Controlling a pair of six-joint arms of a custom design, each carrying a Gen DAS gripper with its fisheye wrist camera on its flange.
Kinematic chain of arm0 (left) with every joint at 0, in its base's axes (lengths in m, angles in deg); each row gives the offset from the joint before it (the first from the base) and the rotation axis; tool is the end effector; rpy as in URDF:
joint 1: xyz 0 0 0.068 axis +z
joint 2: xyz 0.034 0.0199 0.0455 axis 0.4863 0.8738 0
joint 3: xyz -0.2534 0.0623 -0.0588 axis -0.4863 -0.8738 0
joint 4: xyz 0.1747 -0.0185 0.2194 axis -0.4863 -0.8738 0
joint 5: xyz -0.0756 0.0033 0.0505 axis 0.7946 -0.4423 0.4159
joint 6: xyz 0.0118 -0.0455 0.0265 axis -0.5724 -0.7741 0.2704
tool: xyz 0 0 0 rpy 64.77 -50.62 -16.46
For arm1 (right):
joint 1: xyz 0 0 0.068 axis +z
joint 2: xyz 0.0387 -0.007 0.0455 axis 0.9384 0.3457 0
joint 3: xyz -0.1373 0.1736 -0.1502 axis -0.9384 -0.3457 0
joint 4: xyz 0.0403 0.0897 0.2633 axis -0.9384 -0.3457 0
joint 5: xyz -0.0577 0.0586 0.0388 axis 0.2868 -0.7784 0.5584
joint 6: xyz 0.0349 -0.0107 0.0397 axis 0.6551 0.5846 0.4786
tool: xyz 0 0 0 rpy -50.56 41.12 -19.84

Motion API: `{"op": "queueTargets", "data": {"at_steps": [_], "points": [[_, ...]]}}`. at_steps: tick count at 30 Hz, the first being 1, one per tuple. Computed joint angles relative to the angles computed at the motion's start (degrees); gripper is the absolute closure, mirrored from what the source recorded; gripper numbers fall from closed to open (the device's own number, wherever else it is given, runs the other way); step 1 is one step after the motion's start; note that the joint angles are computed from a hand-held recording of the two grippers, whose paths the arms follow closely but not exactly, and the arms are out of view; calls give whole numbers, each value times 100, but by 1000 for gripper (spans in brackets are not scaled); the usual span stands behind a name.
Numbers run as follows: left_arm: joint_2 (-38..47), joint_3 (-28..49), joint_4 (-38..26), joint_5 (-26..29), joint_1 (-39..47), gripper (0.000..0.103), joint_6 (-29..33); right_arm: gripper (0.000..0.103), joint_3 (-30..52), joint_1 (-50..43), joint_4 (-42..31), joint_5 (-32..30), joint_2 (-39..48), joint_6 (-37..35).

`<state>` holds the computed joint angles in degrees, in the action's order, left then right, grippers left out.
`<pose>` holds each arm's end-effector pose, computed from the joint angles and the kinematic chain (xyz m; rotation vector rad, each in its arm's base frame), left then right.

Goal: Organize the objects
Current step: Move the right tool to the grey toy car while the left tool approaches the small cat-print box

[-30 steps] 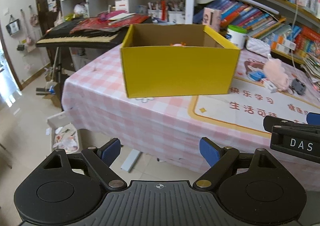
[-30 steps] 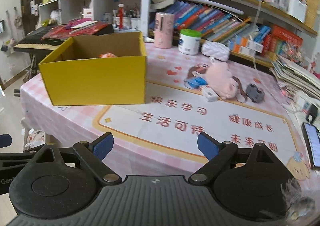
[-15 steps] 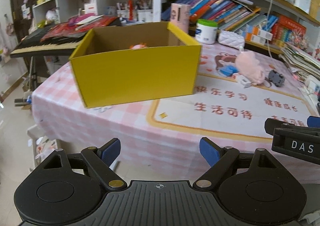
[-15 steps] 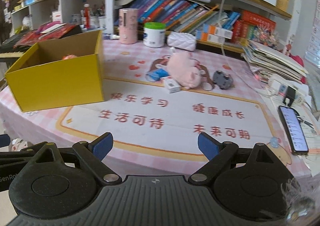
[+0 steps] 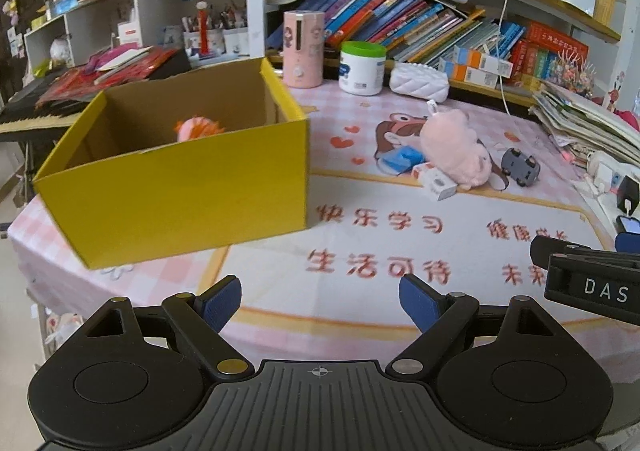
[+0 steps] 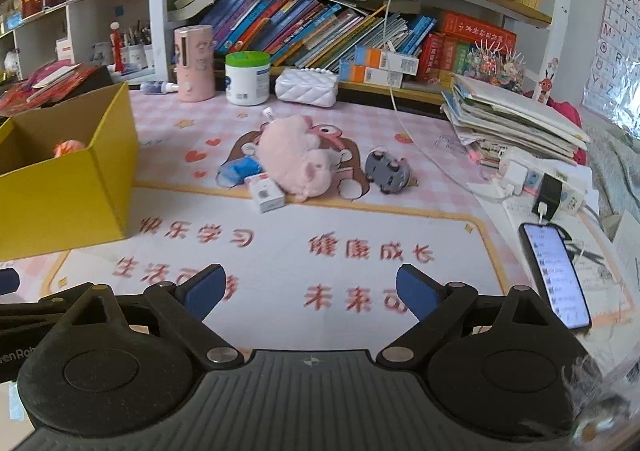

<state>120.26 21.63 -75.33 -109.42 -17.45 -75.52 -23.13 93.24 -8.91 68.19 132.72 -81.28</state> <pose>0.2500 -0.2329 0.0795 -0.2346 2.3211 0.0584 0.2843 0.1143 0.0874 -0.2084 2.2503 0.0125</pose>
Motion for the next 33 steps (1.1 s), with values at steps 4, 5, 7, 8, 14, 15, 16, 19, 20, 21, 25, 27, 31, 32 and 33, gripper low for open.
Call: {"op": "queueTargets", "data": {"at_steps": [4,5,7,8,14,15,16,19,20,21,25,27,31,32,33], "points": [[402,582,-159,77,130,15,49,11,381,-358,-52,-297,310,-265],[506,725,-201,97,158,15,52,11,492,-444,-70,-374,400,-331],[720,1030,-299,137,207,15,64,11,734,-616,-129,-524,588,-461],[831,1185,-348,155,227,15,72,11,848,-698,-150,-598,686,-519],[1434,2027,-696,214,298,15,-10,11,1578,-1167,-366,-1023,1298,-829],[1513,2141,-743,215,304,15,-25,11,1697,-1238,-406,-1081,1393,-858],[1595,2273,-813,209,308,15,-44,11,1811,-1309,-439,-1139,1485,-872],[1874,2702,-1037,191,325,15,-99,11,2156,-1519,-536,-1309,1755,-905],[1975,2865,-1131,195,332,15,-115,12,2256,-1572,-556,-1354,1837,-912],[2057,2995,-1198,204,338,15,-118,12,2376,-1641,-581,-1418,1933,-925],[2425,3572,-1435,232,365,15,-92,13,2812,-1823,-701,-1601,2259,-986],[2626,3882,-1561,257,392,15,-66,13,3060,-1904,-776,-1686,2444,-1047],[3051,4538,-1798,305,446,16,24,13,3584,-2031,-918,-1791,2813,-1144],[3175,4726,-1849,309,457,16,68,13,3702,-2057,-933,-1811,2898,-1164],[3286,4891,-1898,305,470,17,106,13,3825,-2088,-946,-1833,2987,-1184]]}}
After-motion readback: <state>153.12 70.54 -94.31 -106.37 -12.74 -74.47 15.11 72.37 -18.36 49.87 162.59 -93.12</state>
